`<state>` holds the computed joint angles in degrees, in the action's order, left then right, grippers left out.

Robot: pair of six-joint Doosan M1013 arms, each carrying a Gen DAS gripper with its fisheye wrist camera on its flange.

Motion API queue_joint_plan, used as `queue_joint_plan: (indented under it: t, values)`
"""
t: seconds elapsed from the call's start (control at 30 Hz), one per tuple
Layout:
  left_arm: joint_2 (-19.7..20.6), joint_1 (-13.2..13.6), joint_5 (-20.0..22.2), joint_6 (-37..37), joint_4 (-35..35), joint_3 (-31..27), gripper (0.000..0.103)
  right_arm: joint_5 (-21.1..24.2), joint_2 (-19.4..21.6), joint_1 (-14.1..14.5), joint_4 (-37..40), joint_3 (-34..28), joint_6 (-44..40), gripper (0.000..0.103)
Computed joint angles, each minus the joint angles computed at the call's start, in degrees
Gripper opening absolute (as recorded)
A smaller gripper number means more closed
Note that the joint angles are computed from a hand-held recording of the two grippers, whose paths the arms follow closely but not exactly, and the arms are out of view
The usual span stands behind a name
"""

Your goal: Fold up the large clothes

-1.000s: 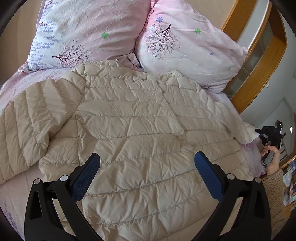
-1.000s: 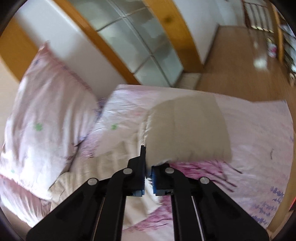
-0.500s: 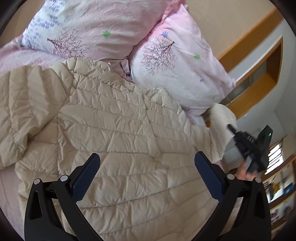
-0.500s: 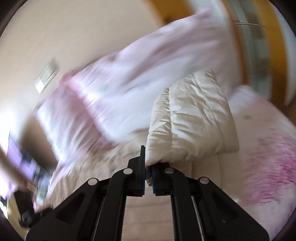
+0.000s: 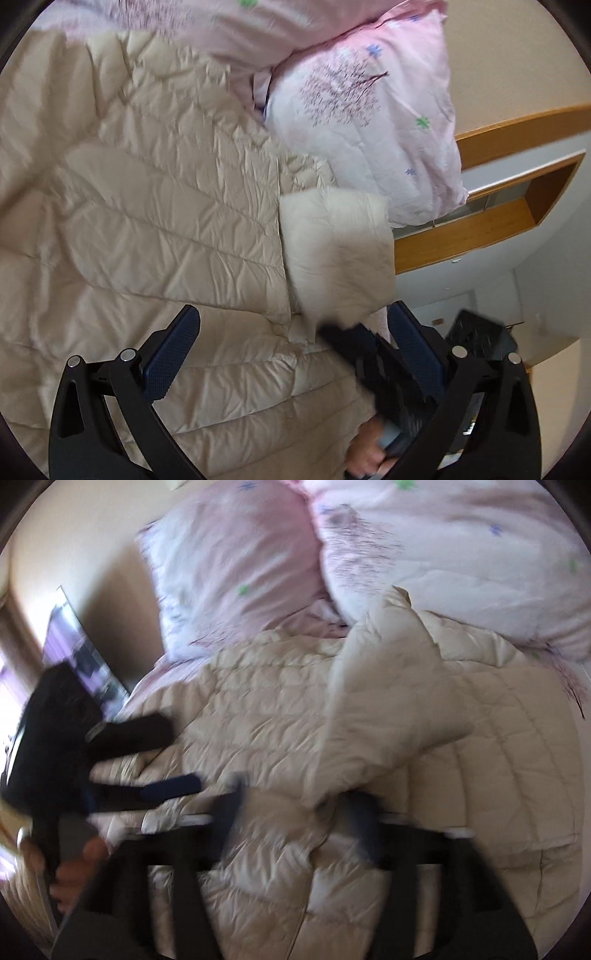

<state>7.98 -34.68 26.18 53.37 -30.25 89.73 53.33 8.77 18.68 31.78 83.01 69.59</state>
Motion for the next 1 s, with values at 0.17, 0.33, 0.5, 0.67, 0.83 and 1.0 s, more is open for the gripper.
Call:
queue_joint_plan:
  t: [0.17,0.33,0.5,0.67,0.83,1.0]
  values:
    - [1.68,0.34,1.33,4.72,-6.4,-1.26,0.102,4.08,-1.57,-3.1,7.64,1.57,-5.38,0.071]
    - [1.78,0.46,0.89,6.56,-8.54,-1.09,0.102,6.44,-2.45,-7.62,12.57,3.32,-1.9,0.071]
    - [1.13,0.48,0.08,6.53,-8.21,-0.32,0.102,11.88,-1.22,-12.27,18.29,3.77,7.24,0.071]
    - [1.03,-1.66,0.96,-0.21,3.59,-1.69,0.102,11.89,-0.46,-16.03,23.75,5.98,16.76,0.071]
    - [1.1,-5.28,2.37,-7.17,20.47,-3.36,0.102,9.16,-1.06,-18.15,27.04,8.05,18.9,0.071]
    - [2.92,-5.83,6.94,-10.73,25.58,-5.98,0.102,5.56,-0.92,-18.62,27.3,8.14,20.76,0.071]
